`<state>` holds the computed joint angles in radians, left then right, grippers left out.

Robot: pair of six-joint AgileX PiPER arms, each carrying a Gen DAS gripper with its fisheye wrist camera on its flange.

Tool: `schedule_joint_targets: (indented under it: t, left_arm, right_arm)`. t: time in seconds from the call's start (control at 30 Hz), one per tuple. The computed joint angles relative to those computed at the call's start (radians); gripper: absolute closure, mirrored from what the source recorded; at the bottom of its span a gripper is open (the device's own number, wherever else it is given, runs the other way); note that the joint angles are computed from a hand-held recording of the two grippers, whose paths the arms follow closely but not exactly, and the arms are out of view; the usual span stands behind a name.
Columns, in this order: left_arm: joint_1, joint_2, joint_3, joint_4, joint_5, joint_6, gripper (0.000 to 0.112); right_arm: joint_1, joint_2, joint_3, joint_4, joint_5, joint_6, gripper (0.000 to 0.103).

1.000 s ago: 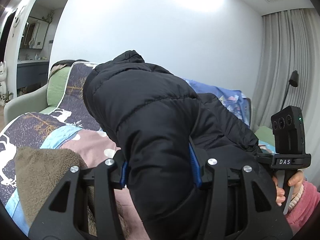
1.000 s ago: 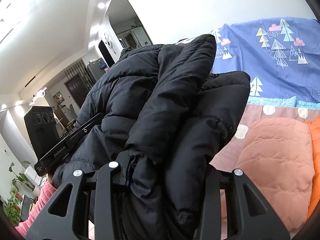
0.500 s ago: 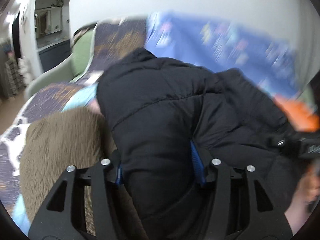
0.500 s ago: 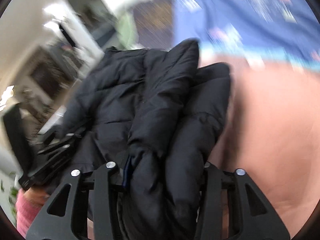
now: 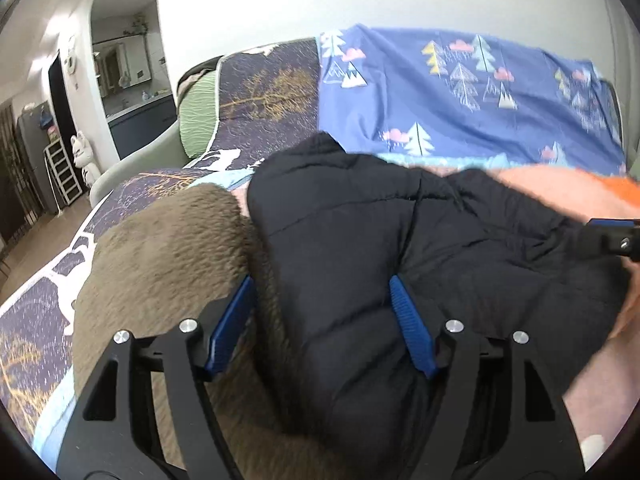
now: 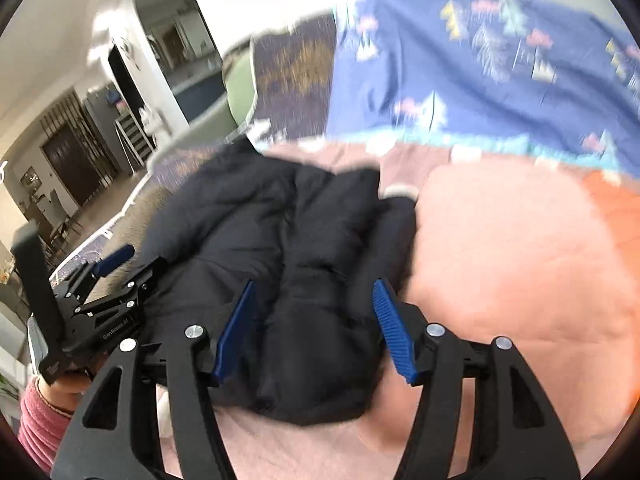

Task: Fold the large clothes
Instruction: 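Lower the jacket bundle beside the brown fleece and open both tools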

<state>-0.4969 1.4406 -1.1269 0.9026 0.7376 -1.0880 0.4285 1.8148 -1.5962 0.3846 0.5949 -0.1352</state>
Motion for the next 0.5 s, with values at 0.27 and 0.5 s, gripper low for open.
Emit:
schedule_joint_targets:
  t: [0.27,0.5]
  left_arm:
    - [-0.202,-0.135,0.093,0.108,0.085,-0.183,0.039]
    - [-0.154,0.12,0.044,0.112,0.144,-0.146,0.034]
  right_arm:
    - [0.127,-0.085,0.154,-0.132,-0.028,0.001,0.087]
    - [0.179,0.2,-0.032,-0.344,0.007,0.291,0.1]
